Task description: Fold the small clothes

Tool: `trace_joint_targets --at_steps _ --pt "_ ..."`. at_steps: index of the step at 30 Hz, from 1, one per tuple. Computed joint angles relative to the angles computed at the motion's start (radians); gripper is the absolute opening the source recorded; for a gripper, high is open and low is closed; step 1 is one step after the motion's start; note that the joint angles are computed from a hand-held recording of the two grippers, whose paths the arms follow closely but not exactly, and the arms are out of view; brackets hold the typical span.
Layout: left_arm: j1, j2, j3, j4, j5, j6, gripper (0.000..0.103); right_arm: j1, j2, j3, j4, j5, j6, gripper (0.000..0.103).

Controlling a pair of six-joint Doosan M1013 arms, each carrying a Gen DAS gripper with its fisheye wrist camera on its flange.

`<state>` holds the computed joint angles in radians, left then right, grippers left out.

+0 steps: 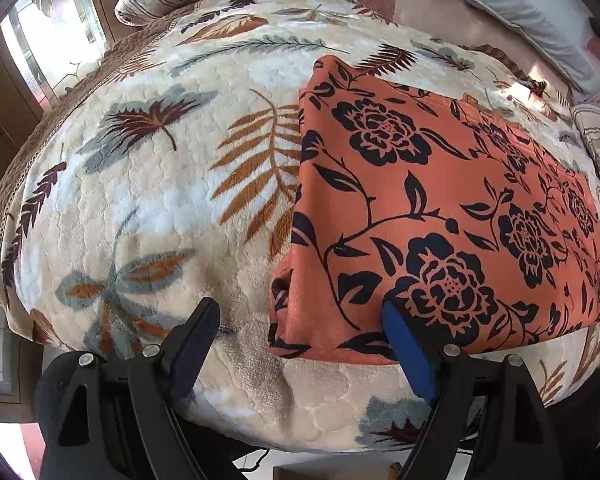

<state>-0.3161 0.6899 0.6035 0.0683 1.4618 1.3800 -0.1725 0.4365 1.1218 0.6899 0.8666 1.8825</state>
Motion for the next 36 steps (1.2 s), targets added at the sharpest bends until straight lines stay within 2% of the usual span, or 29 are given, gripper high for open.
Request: trace_joint_targets --at_steps 2,4,6,8,11,13,15,18,19,20,23,25,29,31,33,35,36 --pt "0.002 0.009 -0.005 -0.012 0.013 -0.013 0.084 0.006 0.012 -0.010 -0.027 0.013 -0.010 0.100" --pt "0.006 0.008 -0.002 -0.029 0.005 -0.031 0.084 0.011 0.050 -0.036 -0.109 0.102 0.099 0.100" --pt "0.006 0.003 0.000 -0.027 0.005 -0.015 0.084 0.010 0.035 -0.019 -0.107 0.064 0.117 0.100" --pt "0.010 -0.039 0.057 -0.030 -0.053 -0.023 0.084 0.010 0.037 -0.043 -0.076 0.077 0.085 0.100" --pt "0.021 -0.060 0.069 -0.064 -0.119 -0.034 0.084 0.022 0.029 -0.065 -0.112 0.056 0.048 0.100" --pt "0.023 -0.054 0.048 -0.067 -0.141 -0.041 0.084 0.022 0.024 -0.058 -0.078 0.044 0.015 0.100" --pt "0.023 -0.034 0.019 -0.057 -0.119 -0.038 0.084 0.019 0.024 -0.043 -0.040 0.042 -0.020 0.100" --pt "0.019 0.023 -0.032 -0.004 0.006 -0.045 0.084 0.017 0.032 -0.002 -0.056 0.061 0.037 0.100" --pt "0.025 0.018 -0.012 -0.033 -0.002 -0.057 0.085 0.011 0.016 0.041 0.001 0.010 0.006 0.100" --pt "0.028 -0.005 0.030 -0.041 -0.053 -0.073 0.086 0.009 0.006 0.057 0.018 -0.014 0.001 0.100" --pt "0.022 -0.013 0.044 -0.020 -0.063 -0.043 0.086 0.005 0.027 -0.009 -0.002 0.057 0.034 0.100" --pt "0.022 -0.017 0.047 -0.015 -0.059 -0.040 0.086 0.003 0.045 -0.057 0.020 0.051 -0.005 0.100" --pt "0.023 -0.018 0.047 -0.014 -0.056 -0.036 0.086 -0.003 0.124 -0.198 0.007 0.070 -0.004 0.100" --pt "0.022 -0.018 0.048 -0.008 -0.055 -0.036 0.086 -0.008 0.176 -0.265 -0.055 0.100 0.082 0.100" --pt "0.017 -0.005 0.030 0.005 -0.046 -0.038 0.086 -0.016 0.227 -0.317 -0.117 0.170 0.206 0.100" --pt "0.013 -0.003 0.025 0.020 -0.041 -0.032 0.086 -0.019 0.215 -0.295 -0.102 0.130 0.237 0.100" --pt "0.011 -0.002 0.024 0.024 -0.042 -0.030 0.086 -0.017 0.215 -0.310 -0.100 0.142 0.218 0.101"
